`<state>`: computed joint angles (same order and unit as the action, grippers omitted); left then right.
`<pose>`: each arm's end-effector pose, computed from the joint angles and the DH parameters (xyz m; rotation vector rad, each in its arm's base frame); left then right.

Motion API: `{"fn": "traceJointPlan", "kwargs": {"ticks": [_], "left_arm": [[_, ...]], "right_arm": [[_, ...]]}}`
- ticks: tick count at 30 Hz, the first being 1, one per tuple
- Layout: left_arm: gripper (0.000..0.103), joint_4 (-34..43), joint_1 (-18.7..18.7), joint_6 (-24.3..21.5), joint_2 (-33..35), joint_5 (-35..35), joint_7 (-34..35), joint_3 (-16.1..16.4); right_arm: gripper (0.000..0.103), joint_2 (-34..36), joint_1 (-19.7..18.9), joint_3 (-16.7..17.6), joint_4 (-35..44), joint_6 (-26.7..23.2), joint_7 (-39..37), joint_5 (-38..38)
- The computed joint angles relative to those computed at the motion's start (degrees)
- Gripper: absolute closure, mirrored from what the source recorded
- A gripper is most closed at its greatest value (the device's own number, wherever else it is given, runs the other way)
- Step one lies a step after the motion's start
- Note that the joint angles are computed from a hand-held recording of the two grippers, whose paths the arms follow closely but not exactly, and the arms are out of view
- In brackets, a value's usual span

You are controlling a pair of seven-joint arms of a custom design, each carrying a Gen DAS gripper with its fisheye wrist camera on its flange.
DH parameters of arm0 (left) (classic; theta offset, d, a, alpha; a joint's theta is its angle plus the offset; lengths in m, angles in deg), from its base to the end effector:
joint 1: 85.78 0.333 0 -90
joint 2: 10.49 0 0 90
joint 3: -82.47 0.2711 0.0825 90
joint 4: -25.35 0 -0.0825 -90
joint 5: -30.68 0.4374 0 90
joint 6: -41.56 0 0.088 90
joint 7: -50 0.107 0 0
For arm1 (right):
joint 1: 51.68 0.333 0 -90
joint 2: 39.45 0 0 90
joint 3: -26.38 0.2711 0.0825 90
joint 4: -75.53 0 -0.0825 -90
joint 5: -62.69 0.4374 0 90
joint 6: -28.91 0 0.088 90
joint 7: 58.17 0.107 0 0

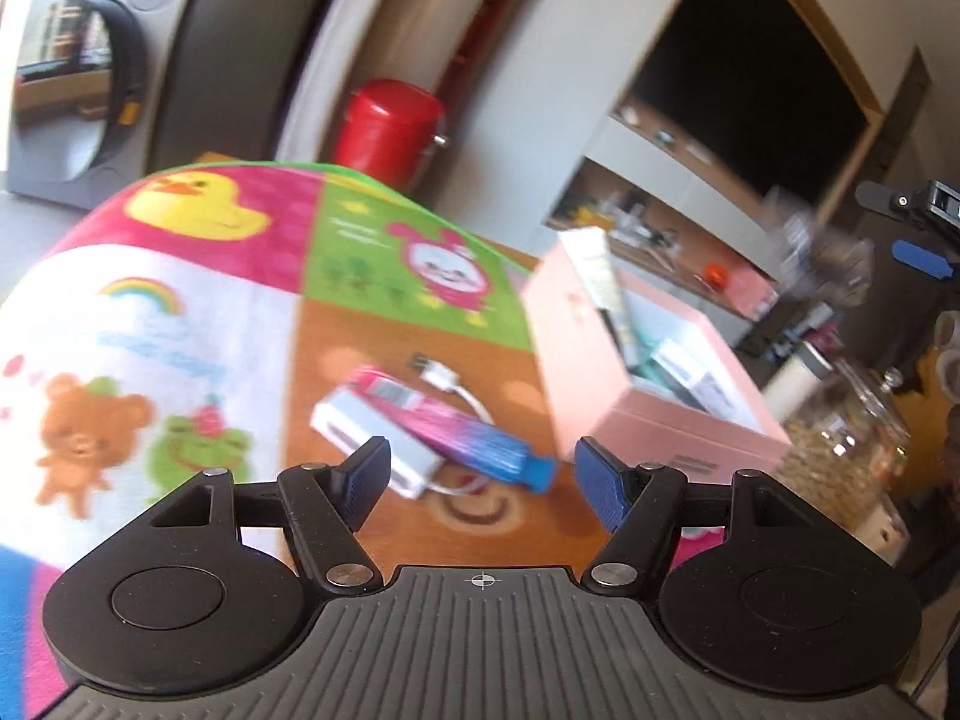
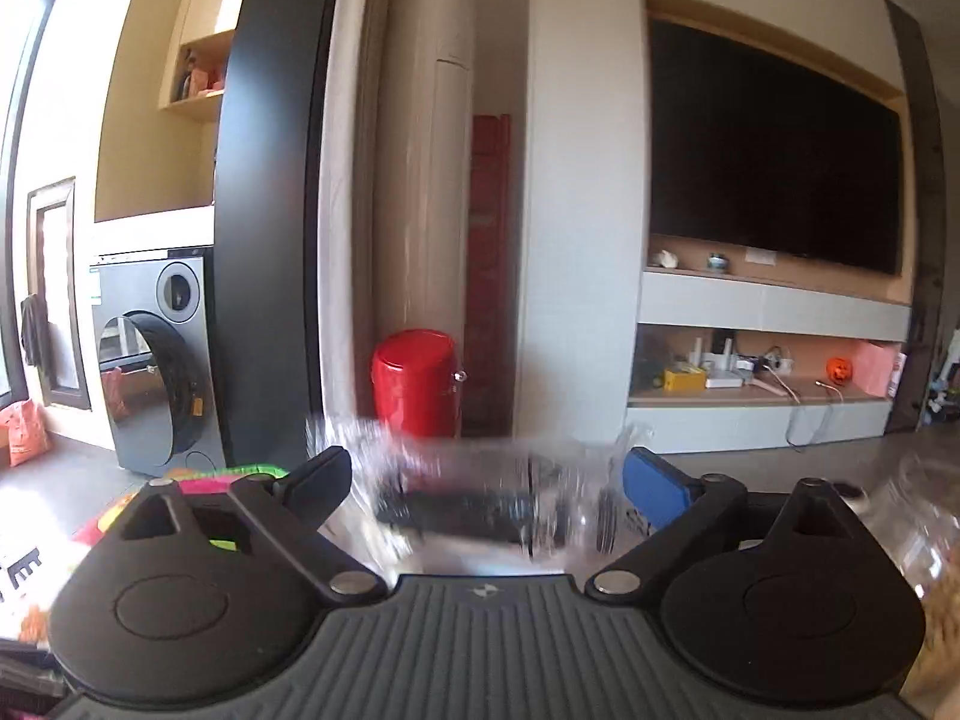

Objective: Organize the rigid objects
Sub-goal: 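Lower the cable box into the pink box with the left tool while the right drops the bag in, then grasp the pink-blue toothpaste tube with the right tool while the left grasps the white USB adapter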

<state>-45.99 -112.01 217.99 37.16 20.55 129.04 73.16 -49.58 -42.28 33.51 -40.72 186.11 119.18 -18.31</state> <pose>0.6953 -0.4263 0.3340 -1.6977 1.9532 -1.4124 0.5691 0.2133 0.5396 -1.3854 1.5311 -1.1498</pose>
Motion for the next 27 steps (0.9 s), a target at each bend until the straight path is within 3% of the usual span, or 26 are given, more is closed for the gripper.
{"fn": "traceJointPlan", "kwargs": {"ticks": [2, 4, 8, 10, 12, 16, 18, 23, 25, 27], "left_arm": [[0.03, -3.3, -2.9, 2.3, -1.8, 0.0, -4.2, 5.3], [0.03, -4.3, -4.3, 2.8, -2.1, -0.1, -7.1, 8.2], [0.03, -6.0, -4.8, 4.4, -2.1, -0.2, -10.7, 10.2], [0.03, -6.8, -3.4, 6.3, -1.9, -0.5, -10.4, 8.4], [0.03, -7.4, -1.8, 7.8, -1.6, -1.0, -9.0, 6.2], [0.032, -9.3, -4.4, 10.9, -2.0, -2.2, -6.1, 8.9], [0.032, -9.7, -1.2, 12.7, -1.9, -2.5, -3.7, 4.5], [0.036, -11.0, 9.6, 16.7, -0.4, -2.8, -0.4, -9.0], [0.037, -11.4, 11.5, 17.5, -0.1, -2.6, 0.4, -11.4], [0.037, -11.3, 11.9, 17.4, 0.0, -2.7, 1.0, -12.0]], "right_arm": [[0.006, 2.8, 0.6, -0.8, 3.4, -0.6, -6.3, 7.0], [0.005, 3.3, 0.7, -1.4, 3.0, 0.8, -5.0, 9.7], [0.006, 3.1, 1.5, -1.9, -2.0, 6.1, -8.6, 19.4], [0.006, 3.9, 2.4, -1.4, -3.1, 5.7, -12.7, 22.9], [0.013, 6.0, 4.0, -1.0, -3.0, 6.3, -20.0, 27.8], [0.034, 11.6, 7.7, -0.3, 0.8, 5.2, -35.3, 35.9], [0.049, 15.0, 9.9, -0.1, 3.8, 4.5, -39.8, 35.9], [0.049, 24.0, 13.7, -1.1, 13.0, 2.8, -48.0, 40.5], [0.05, 26.7, 14.6, -1.5, 15.8, 1.6, -51.0, 43.3], [0.059, 28.7, 15.2, -2.1, 17.6, 0.5, -53.4, 46.1]]}}
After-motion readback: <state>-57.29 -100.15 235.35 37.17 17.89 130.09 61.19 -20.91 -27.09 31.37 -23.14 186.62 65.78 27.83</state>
